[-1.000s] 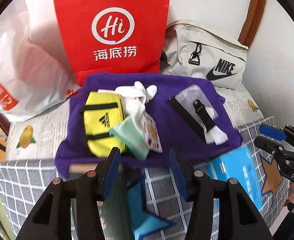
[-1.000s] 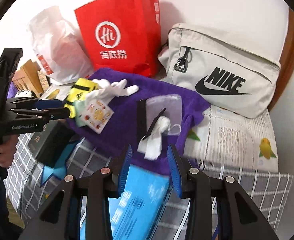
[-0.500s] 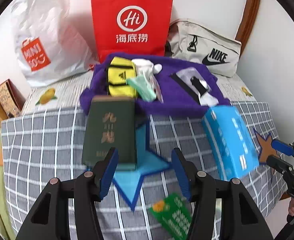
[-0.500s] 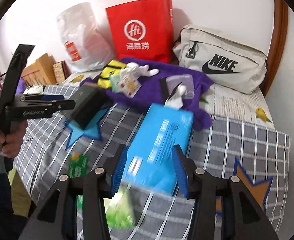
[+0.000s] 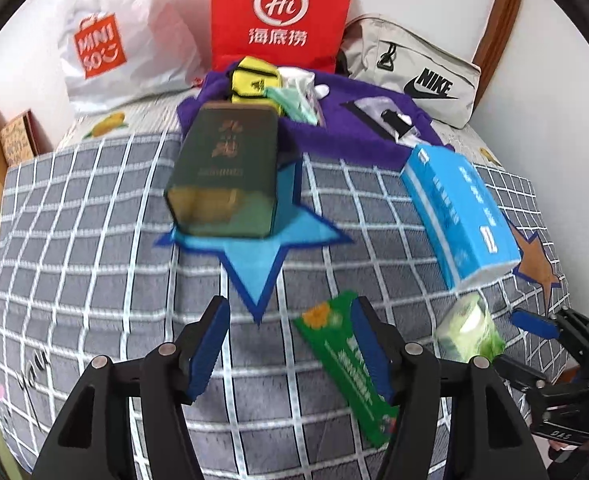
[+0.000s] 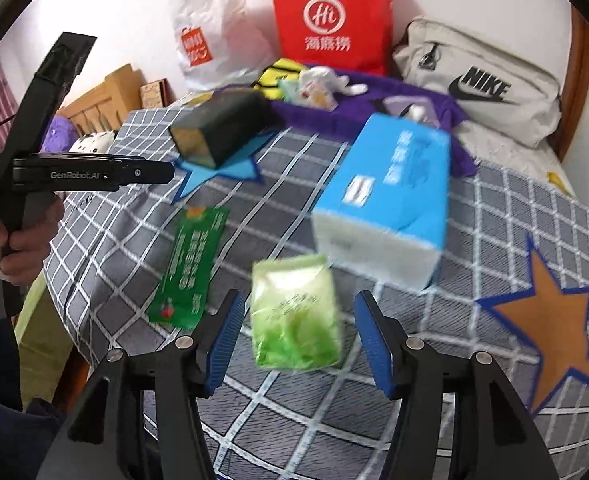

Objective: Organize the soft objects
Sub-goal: 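Reach the left tool to the green snack bar while the right tool grasps the light green tissue pack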

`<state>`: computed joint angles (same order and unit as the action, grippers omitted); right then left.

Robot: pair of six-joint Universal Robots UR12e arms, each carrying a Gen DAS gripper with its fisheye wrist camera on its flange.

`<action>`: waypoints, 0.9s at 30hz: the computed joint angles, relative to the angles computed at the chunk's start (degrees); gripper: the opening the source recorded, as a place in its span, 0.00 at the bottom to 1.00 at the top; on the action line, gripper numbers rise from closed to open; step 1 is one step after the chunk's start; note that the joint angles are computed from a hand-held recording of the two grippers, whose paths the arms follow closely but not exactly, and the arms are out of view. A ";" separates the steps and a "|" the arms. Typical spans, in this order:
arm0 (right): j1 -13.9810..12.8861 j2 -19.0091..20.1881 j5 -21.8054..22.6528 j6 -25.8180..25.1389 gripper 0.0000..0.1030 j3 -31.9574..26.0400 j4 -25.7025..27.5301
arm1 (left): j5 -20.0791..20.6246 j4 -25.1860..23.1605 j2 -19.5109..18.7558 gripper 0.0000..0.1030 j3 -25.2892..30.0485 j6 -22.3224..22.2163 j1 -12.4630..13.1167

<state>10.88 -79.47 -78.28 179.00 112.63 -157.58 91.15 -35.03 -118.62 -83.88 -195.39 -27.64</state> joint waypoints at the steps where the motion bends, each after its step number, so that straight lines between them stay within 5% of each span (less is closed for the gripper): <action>1: 0.20 0.24 -0.32 -0.50 0.55 -0.04 0.11 | -0.40 0.17 0.21 0.59 -0.56 -0.40 0.10; 14: 1.88 3.50 -5.40 -2.68 0.63 -1.25 -0.41 | -4.74 0.29 0.56 0.59 -3.25 -3.38 0.22; 17: 1.75 3.50 -5.25 -2.11 0.56 -0.88 -1.32 | -4.72 -0.35 0.09 0.59 -2.60 -2.45 -0.39; 19: 1.20 3.32 -4.07 -0.86 0.39 -0.66 -1.78 | -4.32 -0.85 -0.13 0.59 -2.28 -2.09 -0.72; 27: -0.07 2.26 -1.28 1.19 0.25 0.59 -4.00 | -5.09 -1.43 -0.49 0.59 -1.90 -1.63 -1.39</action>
<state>10.80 -77.21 -79.56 180.19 113.22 -161.58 86.06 -36.46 -119.11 -85.78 -197.01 -29.03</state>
